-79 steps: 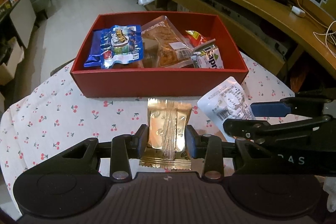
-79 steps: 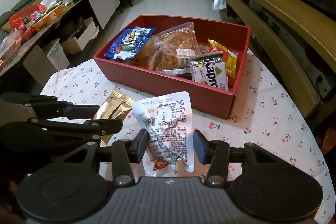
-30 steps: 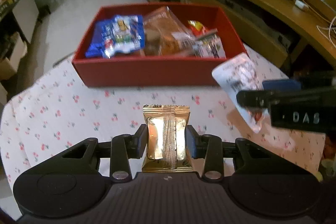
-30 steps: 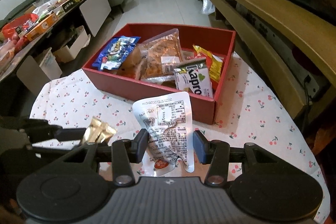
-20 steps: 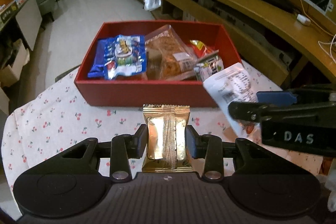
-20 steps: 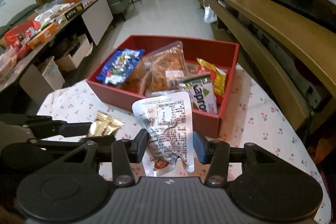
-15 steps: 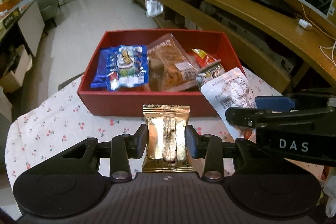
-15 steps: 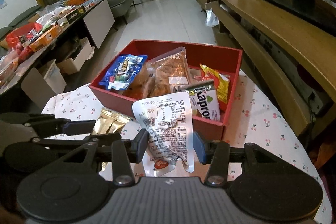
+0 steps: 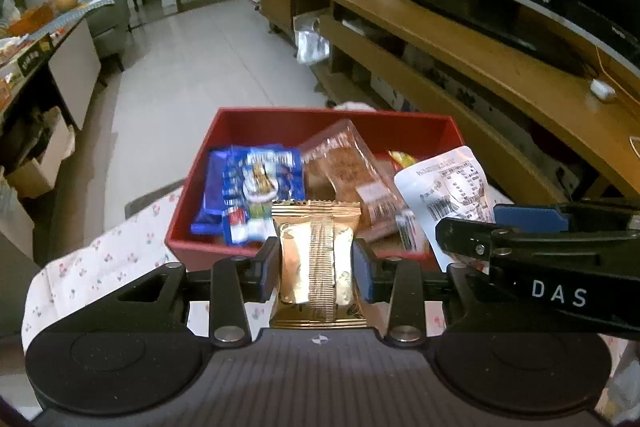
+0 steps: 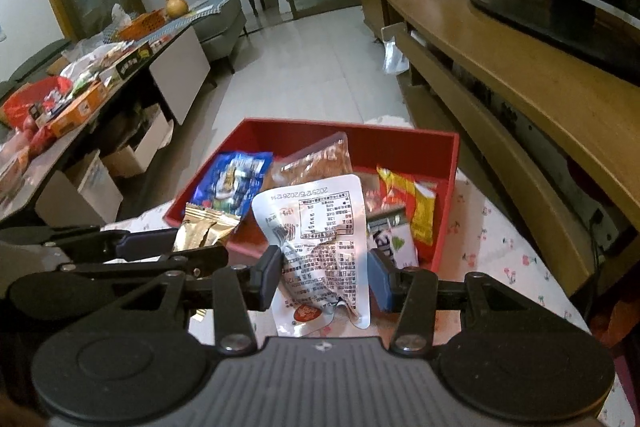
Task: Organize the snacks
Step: 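Carry the gold packet and white packet with both tools over the red box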
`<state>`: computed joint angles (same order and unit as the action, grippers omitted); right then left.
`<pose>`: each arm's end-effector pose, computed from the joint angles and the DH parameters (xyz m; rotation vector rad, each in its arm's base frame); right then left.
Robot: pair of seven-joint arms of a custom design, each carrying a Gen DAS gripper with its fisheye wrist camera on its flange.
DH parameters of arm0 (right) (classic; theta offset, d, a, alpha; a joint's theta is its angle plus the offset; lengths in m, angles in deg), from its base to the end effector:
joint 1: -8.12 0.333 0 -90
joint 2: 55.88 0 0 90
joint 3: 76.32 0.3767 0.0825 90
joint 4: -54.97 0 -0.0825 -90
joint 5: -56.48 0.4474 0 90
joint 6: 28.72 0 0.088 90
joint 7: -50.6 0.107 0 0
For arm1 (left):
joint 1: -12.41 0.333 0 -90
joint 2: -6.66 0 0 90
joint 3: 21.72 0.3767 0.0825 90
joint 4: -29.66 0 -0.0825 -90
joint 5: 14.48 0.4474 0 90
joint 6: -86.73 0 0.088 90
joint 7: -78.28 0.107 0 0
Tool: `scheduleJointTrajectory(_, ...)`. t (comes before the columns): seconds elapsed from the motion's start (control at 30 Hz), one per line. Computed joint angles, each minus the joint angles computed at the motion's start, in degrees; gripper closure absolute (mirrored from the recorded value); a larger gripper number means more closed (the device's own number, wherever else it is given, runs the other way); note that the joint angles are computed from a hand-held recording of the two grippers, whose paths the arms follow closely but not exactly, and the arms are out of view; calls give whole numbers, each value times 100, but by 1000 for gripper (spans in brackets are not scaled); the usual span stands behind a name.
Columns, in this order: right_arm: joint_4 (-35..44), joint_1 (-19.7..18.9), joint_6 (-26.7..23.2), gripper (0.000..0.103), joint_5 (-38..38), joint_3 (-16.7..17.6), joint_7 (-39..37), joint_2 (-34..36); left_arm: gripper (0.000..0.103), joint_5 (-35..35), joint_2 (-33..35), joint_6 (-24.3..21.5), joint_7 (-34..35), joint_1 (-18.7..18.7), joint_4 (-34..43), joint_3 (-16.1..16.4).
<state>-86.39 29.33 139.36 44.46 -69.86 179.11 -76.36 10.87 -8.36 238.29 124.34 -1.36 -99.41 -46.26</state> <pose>0.4433 0.2528 0.5448 -1.6663 1.6538 -0.4102 0.4247 -0.3723 0.5623 -1.5746 2.0250 -0.7655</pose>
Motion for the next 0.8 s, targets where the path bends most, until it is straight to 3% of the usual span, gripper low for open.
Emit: scheduleJointTrajectory(0.8,208,-267,286,55,-166,42,292,308,57,507,461,7,-392,-102,433,187)
